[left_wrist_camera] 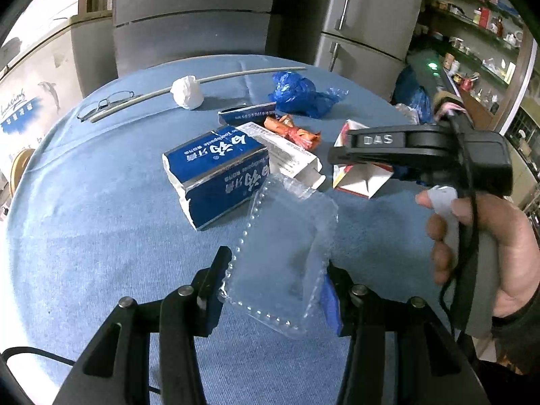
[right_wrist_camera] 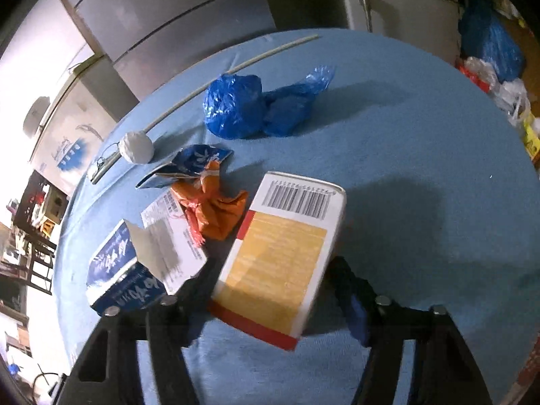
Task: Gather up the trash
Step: 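Carry the box and clear tray over the red mesh basket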
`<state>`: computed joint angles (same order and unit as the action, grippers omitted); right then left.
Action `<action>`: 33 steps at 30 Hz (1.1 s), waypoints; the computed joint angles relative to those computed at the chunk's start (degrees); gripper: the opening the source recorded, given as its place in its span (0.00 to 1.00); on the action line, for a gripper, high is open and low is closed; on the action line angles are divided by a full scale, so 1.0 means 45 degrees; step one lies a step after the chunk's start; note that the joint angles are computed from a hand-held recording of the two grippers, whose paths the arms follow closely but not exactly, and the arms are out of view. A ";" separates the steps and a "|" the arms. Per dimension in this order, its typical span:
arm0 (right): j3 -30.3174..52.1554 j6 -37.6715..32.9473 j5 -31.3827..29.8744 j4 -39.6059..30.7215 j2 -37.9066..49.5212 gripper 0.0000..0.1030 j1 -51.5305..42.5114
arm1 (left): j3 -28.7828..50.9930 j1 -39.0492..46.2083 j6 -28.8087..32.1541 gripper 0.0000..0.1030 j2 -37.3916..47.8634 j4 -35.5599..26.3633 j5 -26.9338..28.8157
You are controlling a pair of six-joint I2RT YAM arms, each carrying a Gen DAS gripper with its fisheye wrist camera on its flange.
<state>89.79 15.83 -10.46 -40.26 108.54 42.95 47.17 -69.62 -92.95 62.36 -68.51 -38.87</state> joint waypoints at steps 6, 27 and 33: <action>-0.1354 -0.0273 -0.0926 0.0594 -0.1074 0.46 -0.1042 | 0.0291 0.0223 0.0215 0.49 0.0423 0.0189 0.0133; -0.4921 -0.1006 -0.3459 0.1349 -0.5205 0.46 -0.4427 | 0.3453 0.0302 0.0781 0.49 0.3295 -0.0300 0.0146; -0.5494 -0.1472 -0.4053 0.1132 -0.5830 0.46 -0.5770 | 0.4787 0.0354 0.1554 0.49 0.4461 -0.0231 0.0130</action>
<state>65.07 9.20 -28.70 -35.17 82.30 16.99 68.71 -68.03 -85.96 82.44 -69.55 -38.29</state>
